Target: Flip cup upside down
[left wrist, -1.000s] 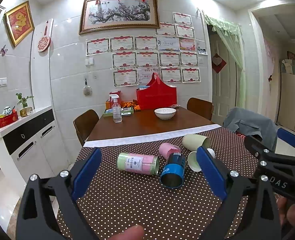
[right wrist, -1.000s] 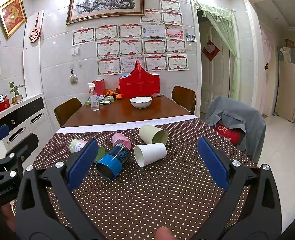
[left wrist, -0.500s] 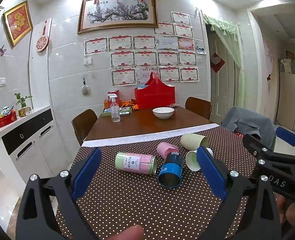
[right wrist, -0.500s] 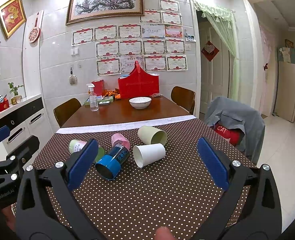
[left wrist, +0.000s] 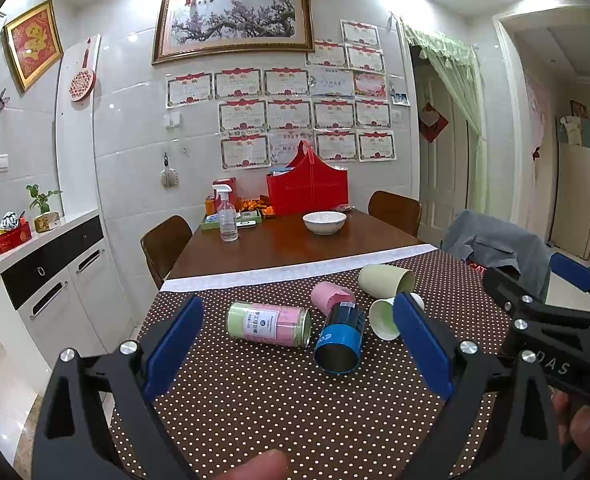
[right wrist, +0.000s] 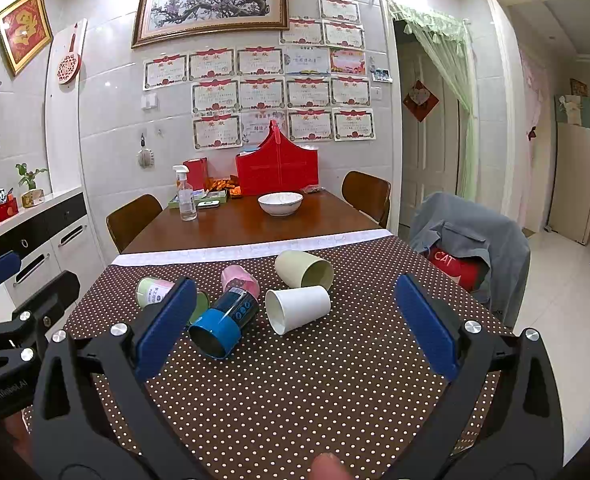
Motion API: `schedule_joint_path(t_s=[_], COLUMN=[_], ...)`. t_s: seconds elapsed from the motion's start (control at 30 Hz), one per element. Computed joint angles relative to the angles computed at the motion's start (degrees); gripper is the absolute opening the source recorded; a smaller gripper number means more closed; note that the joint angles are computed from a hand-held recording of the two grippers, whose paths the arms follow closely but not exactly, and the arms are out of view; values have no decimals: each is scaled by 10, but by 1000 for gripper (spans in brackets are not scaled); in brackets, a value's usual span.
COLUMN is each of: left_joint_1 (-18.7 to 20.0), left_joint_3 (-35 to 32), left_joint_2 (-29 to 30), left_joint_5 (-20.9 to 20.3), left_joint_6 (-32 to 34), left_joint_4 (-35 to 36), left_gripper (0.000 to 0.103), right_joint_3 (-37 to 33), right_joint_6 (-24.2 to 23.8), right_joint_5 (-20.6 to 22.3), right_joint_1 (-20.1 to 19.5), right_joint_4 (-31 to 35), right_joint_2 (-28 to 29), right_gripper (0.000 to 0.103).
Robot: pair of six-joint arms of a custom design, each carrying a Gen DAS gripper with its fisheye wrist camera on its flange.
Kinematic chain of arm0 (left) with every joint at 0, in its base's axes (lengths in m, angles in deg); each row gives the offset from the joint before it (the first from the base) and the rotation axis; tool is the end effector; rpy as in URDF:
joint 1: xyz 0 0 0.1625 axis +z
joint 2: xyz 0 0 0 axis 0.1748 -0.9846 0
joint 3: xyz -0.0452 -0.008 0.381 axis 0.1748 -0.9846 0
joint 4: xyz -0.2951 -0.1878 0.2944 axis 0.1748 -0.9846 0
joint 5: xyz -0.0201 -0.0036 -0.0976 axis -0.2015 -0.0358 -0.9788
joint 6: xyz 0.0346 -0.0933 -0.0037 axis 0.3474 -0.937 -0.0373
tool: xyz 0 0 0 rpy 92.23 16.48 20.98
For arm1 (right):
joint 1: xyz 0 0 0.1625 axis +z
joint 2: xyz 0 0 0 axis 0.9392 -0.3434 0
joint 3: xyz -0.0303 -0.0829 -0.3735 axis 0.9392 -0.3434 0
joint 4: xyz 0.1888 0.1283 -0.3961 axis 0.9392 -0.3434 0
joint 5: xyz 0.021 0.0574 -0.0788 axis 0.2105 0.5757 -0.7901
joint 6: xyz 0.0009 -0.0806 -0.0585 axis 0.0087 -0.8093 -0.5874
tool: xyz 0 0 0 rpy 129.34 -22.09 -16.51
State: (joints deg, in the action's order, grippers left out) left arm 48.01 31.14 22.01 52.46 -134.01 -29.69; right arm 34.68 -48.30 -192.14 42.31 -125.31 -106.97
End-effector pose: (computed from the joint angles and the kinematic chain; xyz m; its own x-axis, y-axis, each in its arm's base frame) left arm -0.1730 -0.6698 0.3052 -0.6475 -0.0865 -0.7572 0.7069 0.3031 -0.6391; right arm 0.3698 -0.6794 0.1223 -0.7512 -0.1023 0.6521 -0.6463 0.3149 -0.6951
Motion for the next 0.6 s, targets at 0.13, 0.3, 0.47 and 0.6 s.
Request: schedule_joint_path(t_s=[0.13, 0.3, 0.47, 0.6], left_joint_1=[-1, 2, 6, 9], left_joint_3=[-2, -10, -34, -60], left_joint_2=[4, 11, 27, 46], left_joint_5=[-1, 0, 0, -3], left_joint_6=[-1, -3, -8, -9], left_joint_4=[2, 8, 31, 46], left_gripper=[94, 94, 94, 94], right_joint_3=[0, -9, -25, -43], right_joint_6=[0, -1, -4, -5], right_joint_5=[-1, 0, 1, -1], right_joint_1=[-1, -4, -11, -14], right_joint_4=[0, 8, 19, 31], right_joint_2=[0, 5, 14, 23], right_gripper=[97, 97, 97, 97])
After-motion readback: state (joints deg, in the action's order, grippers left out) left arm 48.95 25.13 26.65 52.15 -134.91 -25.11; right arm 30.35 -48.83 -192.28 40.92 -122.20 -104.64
